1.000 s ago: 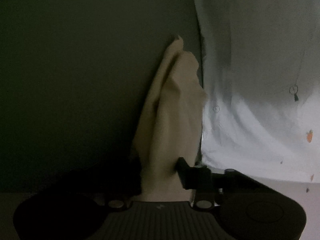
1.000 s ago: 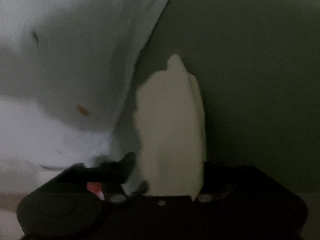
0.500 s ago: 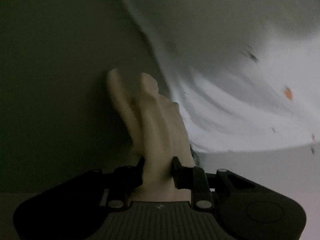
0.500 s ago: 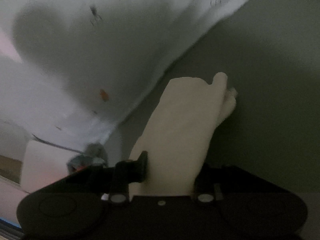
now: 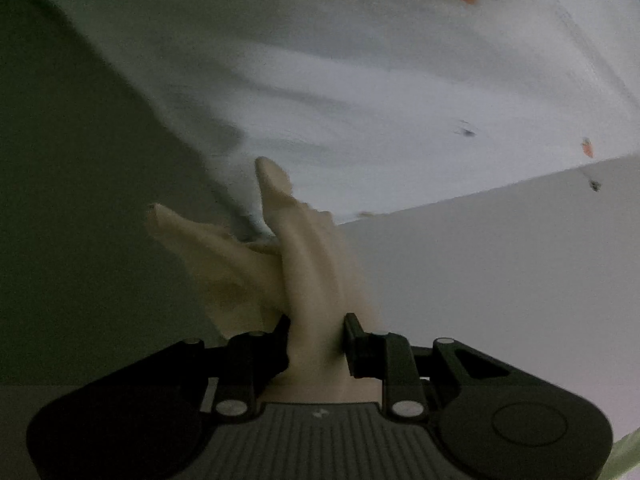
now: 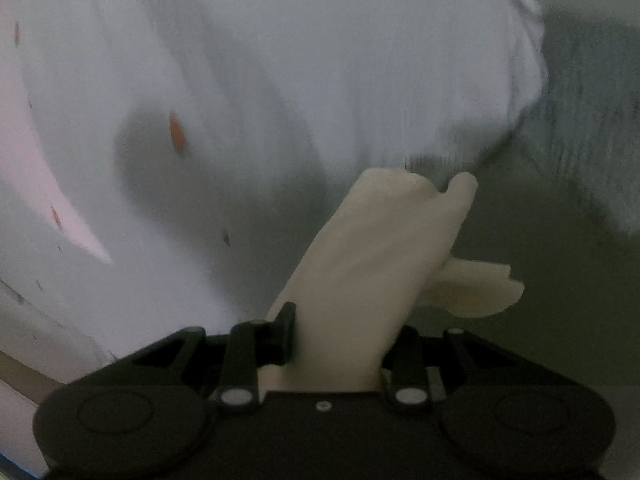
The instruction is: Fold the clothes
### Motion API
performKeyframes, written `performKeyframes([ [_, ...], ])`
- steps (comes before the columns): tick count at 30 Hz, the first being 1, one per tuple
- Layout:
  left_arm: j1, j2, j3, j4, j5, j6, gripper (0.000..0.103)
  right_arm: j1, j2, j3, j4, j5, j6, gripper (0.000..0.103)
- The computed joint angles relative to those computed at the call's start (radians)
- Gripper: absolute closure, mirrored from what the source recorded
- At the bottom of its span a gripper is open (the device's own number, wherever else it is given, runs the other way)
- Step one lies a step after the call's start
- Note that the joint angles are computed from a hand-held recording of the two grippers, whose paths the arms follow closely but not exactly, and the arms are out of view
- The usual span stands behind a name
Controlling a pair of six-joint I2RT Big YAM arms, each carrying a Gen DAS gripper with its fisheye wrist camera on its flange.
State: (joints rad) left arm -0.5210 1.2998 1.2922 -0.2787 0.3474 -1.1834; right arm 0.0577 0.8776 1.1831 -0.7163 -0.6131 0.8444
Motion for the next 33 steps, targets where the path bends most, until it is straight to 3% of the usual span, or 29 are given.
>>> performKeyframes([
  [3,-0.068,0.155,0.216,0.031,-0.082,0.017,0.076,-0.198,0.087,0.144,-0.023,-0.172,-0.139,0.072],
  [6,-0.123,0.294,0.427,0.029,-0.158,0.071,0.075,-0.366,0.208,0.297,0.006,-0.342,-0.231,0.072],
  [8,-0.152,0.432,0.622,-0.024,-0.207,0.107,0.073,-0.423,0.283,0.368,0.027,-0.405,-0.258,0.07],
  [11,-0.182,0.596,0.804,-0.112,-0.247,0.065,0.071,-0.488,0.376,0.423,-0.071,-0.42,-0.406,0.064],
  [13,-0.202,0.663,0.819,-0.166,-0.276,0.042,0.07,-0.508,0.427,0.425,-0.176,-0.364,-0.539,0.057],
  [15,-0.22,0.763,0.885,-0.286,-0.3,0.044,0.069,-0.507,0.466,0.4,-0.287,-0.22,-0.682,0.05],
  [16,-0.225,0.827,0.954,-0.399,-0.296,0.03,0.069,-0.494,0.479,0.365,-0.326,-0.115,-0.74,0.049],
  [17,-0.225,0.871,0.972,-0.466,-0.268,0.002,0.069,-0.482,0.491,0.334,-0.354,-0.042,-0.782,0.049],
  [18,-0.222,0.892,0.951,-0.483,-0.225,-0.037,0.061,-0.468,0.504,0.305,-0.381,0.037,-0.813,0.049],
  [19,-0.219,0.885,0.902,-0.449,-0.194,-0.076,0.059,-0.455,0.51,0.275,-0.406,0.109,-0.83,0.048],
  [20,-0.219,0.854,0.822,-0.365,-0.187,-0.114,0.058,-0.458,0.488,0.234,-0.381,0.111,-0.841,0.042],
  [21,-0.218,0.837,0.786,-0.33,-0.188,-0.123,0.056,-0.46,0.467,0.194,-0.355,0.113,-0.853,0.039],
  [22,-0.219,0.836,0.798,-0.346,-0.199,-0.084,0.054,-0.464,0.445,0.158,-0.33,0.113,-0.862,0.031],
  [23,-0.218,0.855,0.855,-0.41,-0.211,-0.021,0.052,-0.47,0.425,0.138,-0.315,0.111,-0.865,0.024],
  [26,-0.216,0.895,0.961,-0.536,-0.214,0.127,0.047,-0.462,0.391,0.138,-0.31,0.156,-0.874,0.023],
  [33,-0.22,0.731,0.703,-0.421,-0.214,0.184,0.039,-0.447,0.247,0.097,-0.321,0.24,-0.948,0.016],
])
